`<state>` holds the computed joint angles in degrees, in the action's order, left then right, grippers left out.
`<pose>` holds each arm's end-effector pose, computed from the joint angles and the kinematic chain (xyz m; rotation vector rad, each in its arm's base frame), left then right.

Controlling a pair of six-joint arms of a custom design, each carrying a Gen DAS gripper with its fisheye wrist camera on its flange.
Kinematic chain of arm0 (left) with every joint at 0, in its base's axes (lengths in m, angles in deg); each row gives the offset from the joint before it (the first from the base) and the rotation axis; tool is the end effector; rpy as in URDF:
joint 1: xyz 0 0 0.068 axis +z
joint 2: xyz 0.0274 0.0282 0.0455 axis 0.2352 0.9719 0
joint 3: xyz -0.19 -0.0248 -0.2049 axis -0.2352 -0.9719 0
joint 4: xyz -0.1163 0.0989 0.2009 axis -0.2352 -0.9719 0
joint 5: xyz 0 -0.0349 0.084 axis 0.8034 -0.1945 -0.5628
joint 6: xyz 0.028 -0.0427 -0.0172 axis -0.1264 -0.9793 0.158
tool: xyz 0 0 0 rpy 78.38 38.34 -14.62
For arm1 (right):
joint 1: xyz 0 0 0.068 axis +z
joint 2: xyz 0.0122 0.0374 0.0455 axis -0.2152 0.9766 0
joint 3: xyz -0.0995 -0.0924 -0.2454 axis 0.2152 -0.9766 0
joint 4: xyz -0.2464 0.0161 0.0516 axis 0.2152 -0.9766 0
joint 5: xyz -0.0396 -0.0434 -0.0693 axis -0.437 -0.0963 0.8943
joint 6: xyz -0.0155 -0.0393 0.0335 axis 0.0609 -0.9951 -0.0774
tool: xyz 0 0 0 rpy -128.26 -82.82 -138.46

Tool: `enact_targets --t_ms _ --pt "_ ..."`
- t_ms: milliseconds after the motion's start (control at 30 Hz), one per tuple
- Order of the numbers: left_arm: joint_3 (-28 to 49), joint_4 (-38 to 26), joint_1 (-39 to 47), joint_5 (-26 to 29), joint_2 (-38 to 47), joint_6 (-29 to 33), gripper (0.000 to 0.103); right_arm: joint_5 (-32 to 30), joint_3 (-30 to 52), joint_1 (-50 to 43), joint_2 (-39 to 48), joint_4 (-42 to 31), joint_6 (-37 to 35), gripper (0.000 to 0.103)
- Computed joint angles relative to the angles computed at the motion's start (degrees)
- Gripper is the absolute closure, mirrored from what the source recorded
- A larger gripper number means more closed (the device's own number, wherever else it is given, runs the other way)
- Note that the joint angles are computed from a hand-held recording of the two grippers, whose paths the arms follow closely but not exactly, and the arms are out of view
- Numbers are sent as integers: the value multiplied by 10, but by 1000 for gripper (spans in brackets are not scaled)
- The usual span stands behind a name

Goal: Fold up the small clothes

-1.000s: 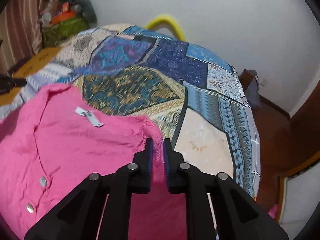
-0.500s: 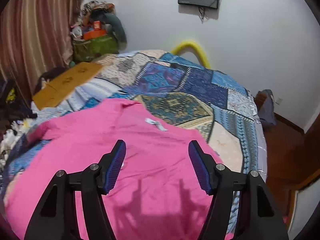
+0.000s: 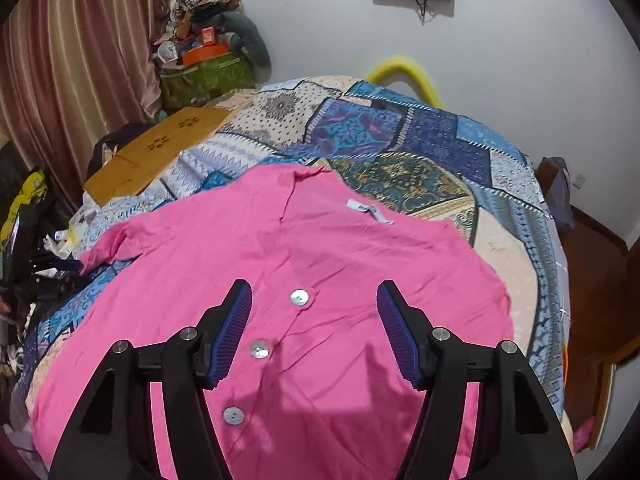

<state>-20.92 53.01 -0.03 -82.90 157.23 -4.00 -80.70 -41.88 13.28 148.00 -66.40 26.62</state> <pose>0.2793 -0.0654 0.0727 0.1149 2.7734 -0.0022 0.2565 0.1238 0.2086 -0.4246 2.4185 0.2601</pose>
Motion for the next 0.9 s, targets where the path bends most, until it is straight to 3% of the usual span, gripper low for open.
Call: enact_targets --t_ms 133,300,500,700,900 --pt "33 -40 35 43 3 -4 101 3 -9 12 3 9 2 42" --pt "79 -125 49 105 -61 -2 101 2 -19 9 3 23 -9 42" --pt "219 -241 -8 129 -103 -25 101 -18 -39 -9 -5 52 0 42" --pt "410 -306 -104 120 -23 -43 101 -44 -61 -33 -28 72 2 42" --pt "650 -389 -196 117 144 -47 101 -86 -77 -75 -40 86 -3 42"
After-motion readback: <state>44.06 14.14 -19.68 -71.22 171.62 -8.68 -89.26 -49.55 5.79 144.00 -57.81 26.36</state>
